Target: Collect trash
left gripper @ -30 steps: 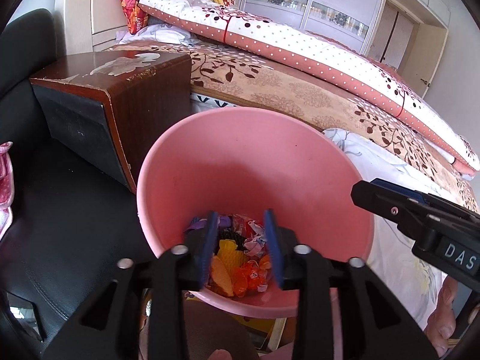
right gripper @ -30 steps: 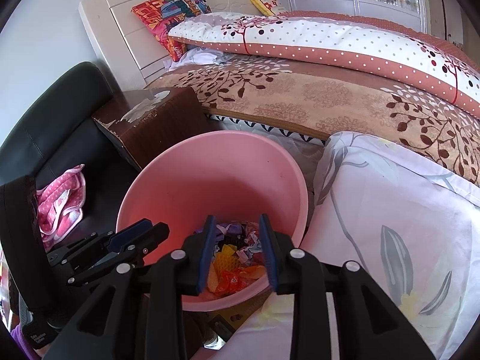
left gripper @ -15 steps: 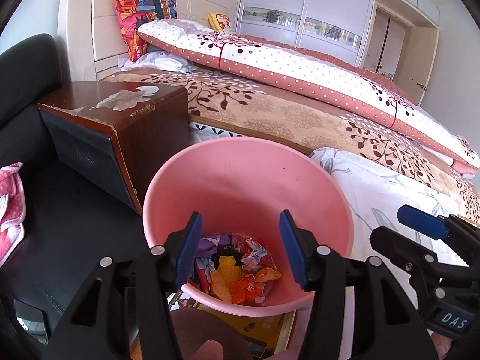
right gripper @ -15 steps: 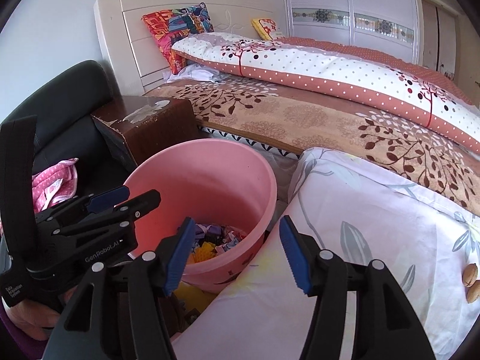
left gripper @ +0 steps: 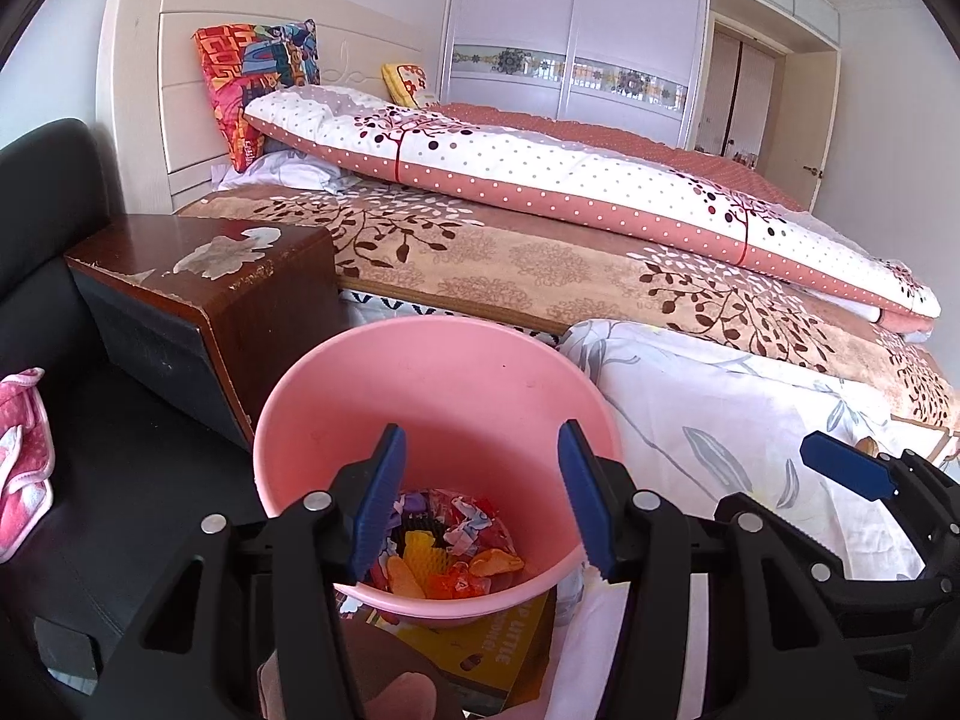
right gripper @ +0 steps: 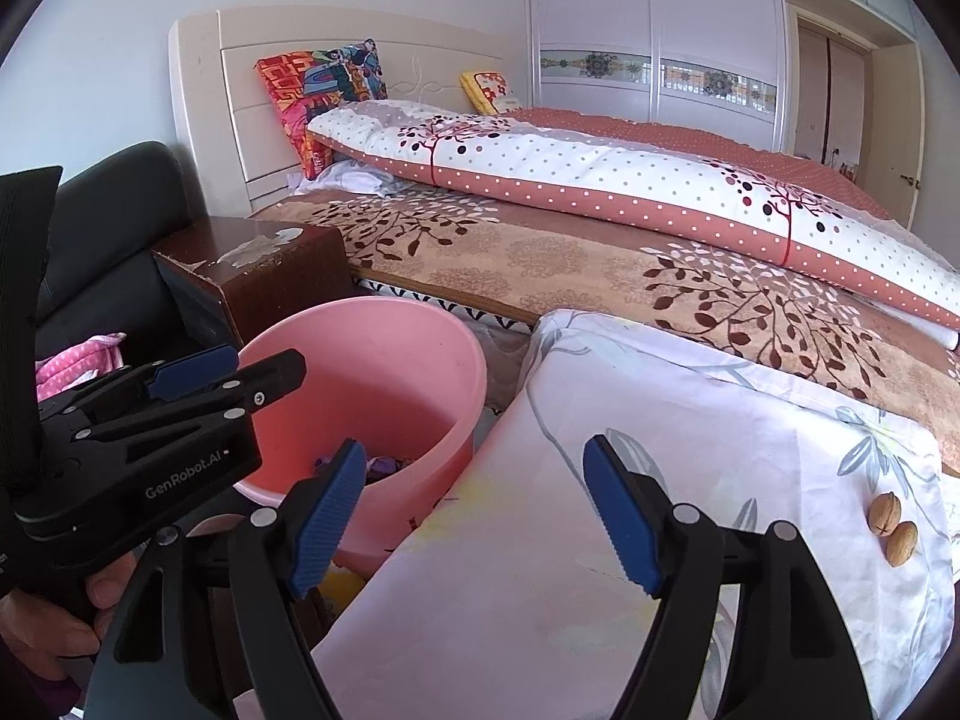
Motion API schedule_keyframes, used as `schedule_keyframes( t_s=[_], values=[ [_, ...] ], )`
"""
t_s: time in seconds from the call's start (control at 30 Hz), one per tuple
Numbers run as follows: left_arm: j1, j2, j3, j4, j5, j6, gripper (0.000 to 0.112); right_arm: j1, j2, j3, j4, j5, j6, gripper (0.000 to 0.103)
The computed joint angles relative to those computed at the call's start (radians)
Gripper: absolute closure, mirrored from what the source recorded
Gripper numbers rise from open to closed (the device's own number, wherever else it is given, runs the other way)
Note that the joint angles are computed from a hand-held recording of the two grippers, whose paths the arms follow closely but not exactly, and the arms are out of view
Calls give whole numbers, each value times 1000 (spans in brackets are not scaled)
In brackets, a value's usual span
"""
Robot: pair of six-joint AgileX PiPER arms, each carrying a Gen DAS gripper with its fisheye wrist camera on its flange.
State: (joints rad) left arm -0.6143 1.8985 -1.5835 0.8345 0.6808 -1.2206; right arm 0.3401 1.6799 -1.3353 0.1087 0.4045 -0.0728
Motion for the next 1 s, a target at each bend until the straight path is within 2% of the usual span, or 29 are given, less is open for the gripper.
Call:
schedule_keyframes(
  t_s=[0.2, 0.33, 0.4, 0.47, 0.77, 1.0],
  values=[
    [-15, 9, -26, -29, 28, 19, 59, -19, -29, 39, -27, -16, 38, 29],
    [-45, 30, -72, 1, 130, 6, 59, -25, -41, 57, -34, -20, 50, 29],
    [-46, 23, -63, 7, 126, 0, 59, -29, -47, 65, -27, -25, 47, 29],
    [-54, 24, -73, 13, 153, -3, 59, -28, -52, 68, -33, -26, 56, 29],
    [-58, 10, -62, -8, 138, -2, 59, -31, -71, 86, -33, -40, 66, 29],
    [-65, 15, -62, 2, 144, -4, 59, -21, -90, 113, -125, -77, 165, 25]
  ],
)
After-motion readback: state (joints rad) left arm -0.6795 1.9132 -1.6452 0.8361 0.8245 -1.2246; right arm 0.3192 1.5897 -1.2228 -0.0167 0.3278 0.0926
